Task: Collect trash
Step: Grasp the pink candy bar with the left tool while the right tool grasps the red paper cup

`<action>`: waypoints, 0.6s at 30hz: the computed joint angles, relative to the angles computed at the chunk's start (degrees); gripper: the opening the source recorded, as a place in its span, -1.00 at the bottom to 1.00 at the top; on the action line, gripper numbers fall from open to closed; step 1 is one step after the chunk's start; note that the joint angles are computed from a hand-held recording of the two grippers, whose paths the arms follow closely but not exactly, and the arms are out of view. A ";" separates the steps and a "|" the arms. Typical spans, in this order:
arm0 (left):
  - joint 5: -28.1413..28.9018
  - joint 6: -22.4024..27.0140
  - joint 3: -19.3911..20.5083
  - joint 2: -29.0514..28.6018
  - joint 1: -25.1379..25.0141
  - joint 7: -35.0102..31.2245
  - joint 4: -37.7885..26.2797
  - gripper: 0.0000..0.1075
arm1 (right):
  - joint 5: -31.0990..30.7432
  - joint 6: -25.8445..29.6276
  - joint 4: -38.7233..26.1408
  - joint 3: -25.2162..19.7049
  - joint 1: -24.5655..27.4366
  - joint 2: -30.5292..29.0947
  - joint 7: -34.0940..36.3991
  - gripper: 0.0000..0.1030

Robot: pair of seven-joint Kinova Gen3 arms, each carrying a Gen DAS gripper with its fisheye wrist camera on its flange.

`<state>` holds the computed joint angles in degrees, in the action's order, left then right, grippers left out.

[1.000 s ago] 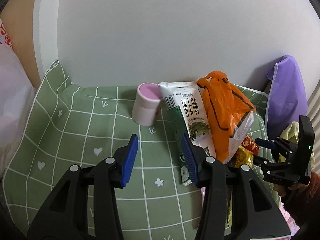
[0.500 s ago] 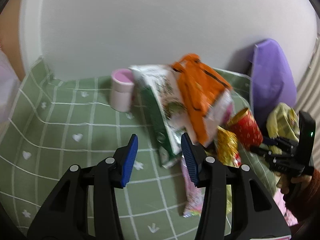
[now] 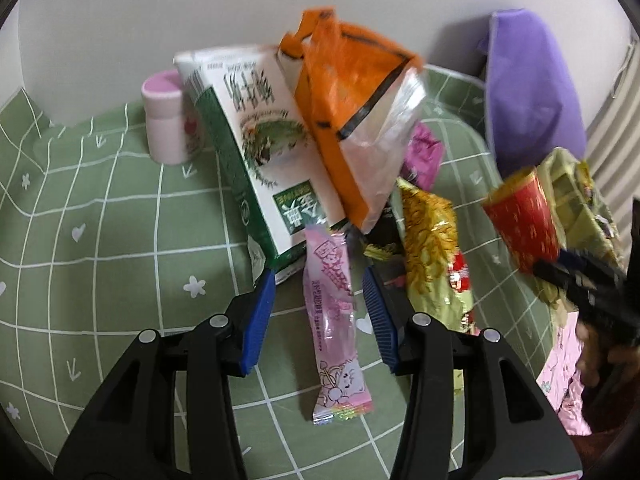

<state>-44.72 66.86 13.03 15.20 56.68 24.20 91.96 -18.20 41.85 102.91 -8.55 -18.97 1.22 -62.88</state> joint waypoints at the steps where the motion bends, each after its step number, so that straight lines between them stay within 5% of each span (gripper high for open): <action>1: 0.47 -0.44 -0.04 -0.11 -0.33 0.08 0.09 -0.19 | -0.41 0.64 0.33 0.08 0.21 0.20 0.25 -0.04; 12: -1.79 2.31 1.04 -1.25 2.05 2.94 0.97 -0.19 | -5.33 -1.72 0.45 -1.00 0.90 2.03 5.18 0.16; 18: -1.61 3.06 2.29 -1.60 1.87 2.76 1.08 -0.19 | 1.31 1.05 -5.10 -2.04 -1.68 6.55 2.95 0.08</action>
